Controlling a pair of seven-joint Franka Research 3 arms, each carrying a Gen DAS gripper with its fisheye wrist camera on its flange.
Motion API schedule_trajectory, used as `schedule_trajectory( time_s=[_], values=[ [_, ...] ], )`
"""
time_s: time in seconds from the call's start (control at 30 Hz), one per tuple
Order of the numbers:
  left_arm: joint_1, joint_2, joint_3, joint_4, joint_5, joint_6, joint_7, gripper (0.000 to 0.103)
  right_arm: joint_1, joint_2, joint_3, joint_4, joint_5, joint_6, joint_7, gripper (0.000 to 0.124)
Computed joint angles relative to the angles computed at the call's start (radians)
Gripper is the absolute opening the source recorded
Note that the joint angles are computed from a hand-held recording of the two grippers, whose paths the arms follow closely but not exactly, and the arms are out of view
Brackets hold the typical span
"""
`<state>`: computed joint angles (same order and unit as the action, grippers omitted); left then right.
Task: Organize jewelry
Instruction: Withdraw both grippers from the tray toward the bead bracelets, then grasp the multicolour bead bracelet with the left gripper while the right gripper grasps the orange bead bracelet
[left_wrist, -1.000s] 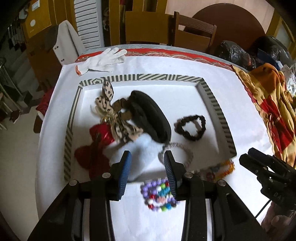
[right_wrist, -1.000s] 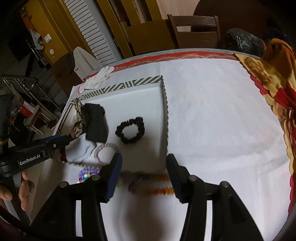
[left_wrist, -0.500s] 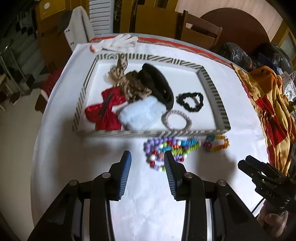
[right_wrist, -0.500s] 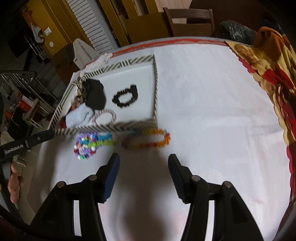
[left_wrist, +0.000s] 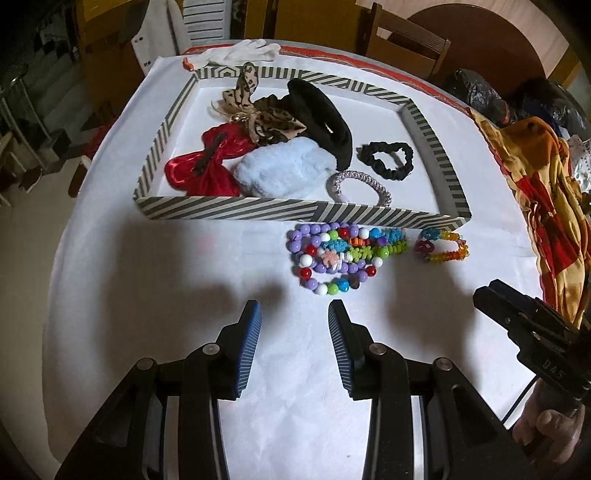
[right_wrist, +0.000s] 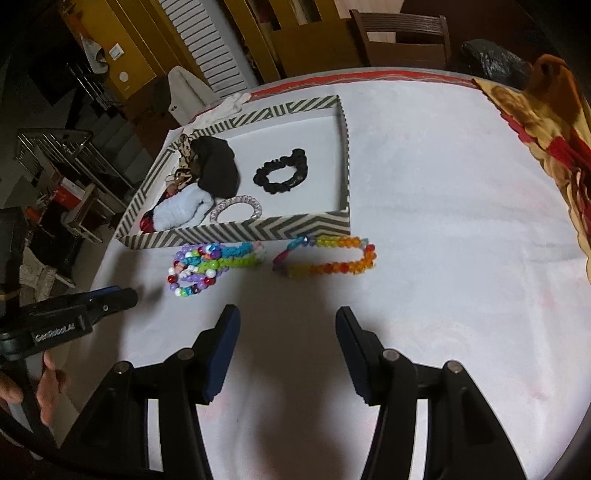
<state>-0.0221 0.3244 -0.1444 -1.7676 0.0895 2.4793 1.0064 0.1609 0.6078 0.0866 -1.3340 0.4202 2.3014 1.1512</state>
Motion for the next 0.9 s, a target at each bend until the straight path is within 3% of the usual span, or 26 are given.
schedule_trajectory(
  time_s=[0.17, 0.5, 0.77, 0.83, 0.9],
  values=[
    [0.009, 0.053, -0.004, 0.037, -0.015, 0.000, 0.016, 0.034, 0.002, 0.044, -0.015, 0.062, -0.026, -0.041, 0.043, 0.057],
    [0.007, 0.140, -0.007, 0.128, -0.020, -0.017, 0.052, 0.034, -0.008, 0.092, -0.029, 0.123, -0.051, -0.037, 0.100, 0.057],
    [0.016, 0.159, -0.013, 0.152, -0.024, -0.018, 0.069, 0.034, 0.012, 0.248, -0.048, 0.346, -0.128, -0.069, 0.165, 0.057],
    [0.025, 0.157, -0.018, 0.144, -0.043, -0.002, 0.070, 0.026, 0.021, 0.293, -0.056, 0.411, -0.155, -0.087, 0.184, 0.050],
    [0.043, 0.160, -0.032, 0.143, -0.077, 0.002, 0.090, 0.008, 0.025, 0.335, -0.056, 0.472, -0.175, -0.104, 0.190, 0.046]
  ],
)
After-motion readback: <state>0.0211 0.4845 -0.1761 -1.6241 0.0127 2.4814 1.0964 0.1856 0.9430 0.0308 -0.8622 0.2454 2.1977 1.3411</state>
